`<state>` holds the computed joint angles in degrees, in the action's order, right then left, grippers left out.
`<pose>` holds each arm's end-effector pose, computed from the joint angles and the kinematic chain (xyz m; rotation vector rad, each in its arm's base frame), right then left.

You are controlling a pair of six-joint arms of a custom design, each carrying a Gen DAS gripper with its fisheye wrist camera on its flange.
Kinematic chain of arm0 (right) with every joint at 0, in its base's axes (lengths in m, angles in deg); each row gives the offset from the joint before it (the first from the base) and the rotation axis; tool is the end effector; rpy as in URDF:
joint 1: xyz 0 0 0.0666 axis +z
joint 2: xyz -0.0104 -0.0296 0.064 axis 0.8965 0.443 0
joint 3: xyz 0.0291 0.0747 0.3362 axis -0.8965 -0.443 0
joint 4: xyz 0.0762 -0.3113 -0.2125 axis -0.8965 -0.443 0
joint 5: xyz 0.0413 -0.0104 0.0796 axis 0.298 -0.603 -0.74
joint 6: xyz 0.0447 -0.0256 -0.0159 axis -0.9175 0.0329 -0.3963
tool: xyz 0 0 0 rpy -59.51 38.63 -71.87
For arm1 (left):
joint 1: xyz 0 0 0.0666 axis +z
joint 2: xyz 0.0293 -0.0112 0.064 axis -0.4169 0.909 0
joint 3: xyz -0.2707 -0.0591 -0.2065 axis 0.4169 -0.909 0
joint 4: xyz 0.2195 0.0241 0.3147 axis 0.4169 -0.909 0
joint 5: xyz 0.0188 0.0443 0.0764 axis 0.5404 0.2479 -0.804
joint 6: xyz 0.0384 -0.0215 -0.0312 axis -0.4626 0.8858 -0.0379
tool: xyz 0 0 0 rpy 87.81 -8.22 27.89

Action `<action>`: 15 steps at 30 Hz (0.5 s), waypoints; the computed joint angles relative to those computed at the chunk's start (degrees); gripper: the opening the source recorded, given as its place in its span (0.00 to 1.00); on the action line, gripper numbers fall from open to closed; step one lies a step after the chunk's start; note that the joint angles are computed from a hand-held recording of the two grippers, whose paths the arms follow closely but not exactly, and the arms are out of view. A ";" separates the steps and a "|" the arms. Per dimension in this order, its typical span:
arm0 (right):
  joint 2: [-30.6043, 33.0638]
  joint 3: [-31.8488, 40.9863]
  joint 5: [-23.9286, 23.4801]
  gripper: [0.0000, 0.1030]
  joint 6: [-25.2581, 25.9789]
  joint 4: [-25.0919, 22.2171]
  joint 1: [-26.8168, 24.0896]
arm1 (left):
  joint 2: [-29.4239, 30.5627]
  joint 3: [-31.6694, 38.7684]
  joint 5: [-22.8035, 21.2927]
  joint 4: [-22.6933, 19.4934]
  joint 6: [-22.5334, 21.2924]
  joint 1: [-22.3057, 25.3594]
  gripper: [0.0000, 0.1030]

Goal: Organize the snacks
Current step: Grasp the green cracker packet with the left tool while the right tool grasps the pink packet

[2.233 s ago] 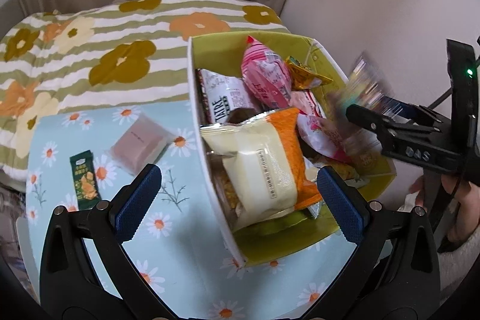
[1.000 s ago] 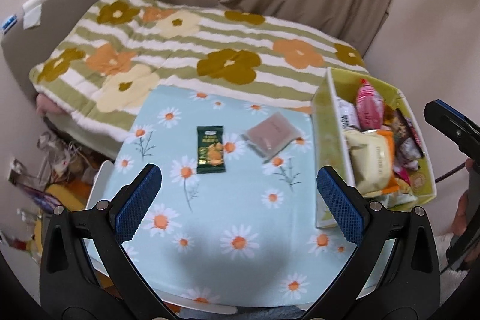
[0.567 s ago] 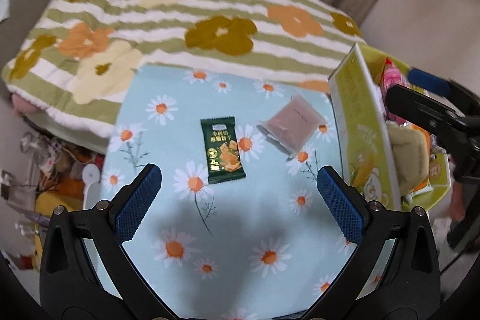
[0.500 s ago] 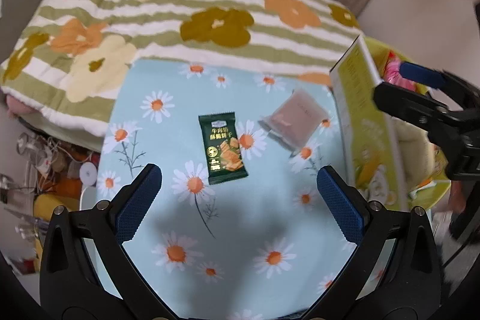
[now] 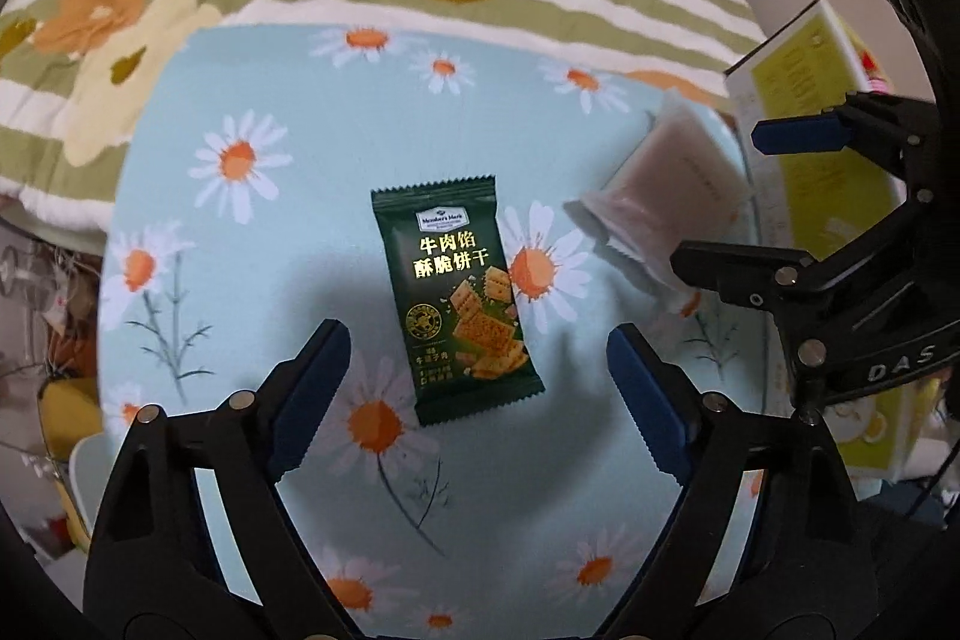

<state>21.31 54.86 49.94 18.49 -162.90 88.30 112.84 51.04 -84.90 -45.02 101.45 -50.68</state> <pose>0.4331 0.2005 0.3499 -1.4022 2.7491 0.1034 0.3137 -0.1547 0.3209 -0.3316 2.8324 -0.2985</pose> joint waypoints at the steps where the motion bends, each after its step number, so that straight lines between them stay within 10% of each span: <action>1: 0.89 0.51 0.26 0.94 0.65 -0.63 0.05 | 0.59 -0.01 -0.48 0.24 0.39 -0.11 0.79; 12: 6.85 4.63 2.74 0.95 1.77 -5.62 1.05 | 4.02 0.15 -5.78 1.45 3.72 -1.79 0.75; 15: 7.35 5.03 3.80 0.95 2.83 -6.43 1.12 | 5.30 1.22 -9.10 0.40 3.13 -2.89 0.58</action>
<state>28.67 59.89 53.73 21.32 -169.33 89.42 118.14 52.26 -94.01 -44.62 104.58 -53.57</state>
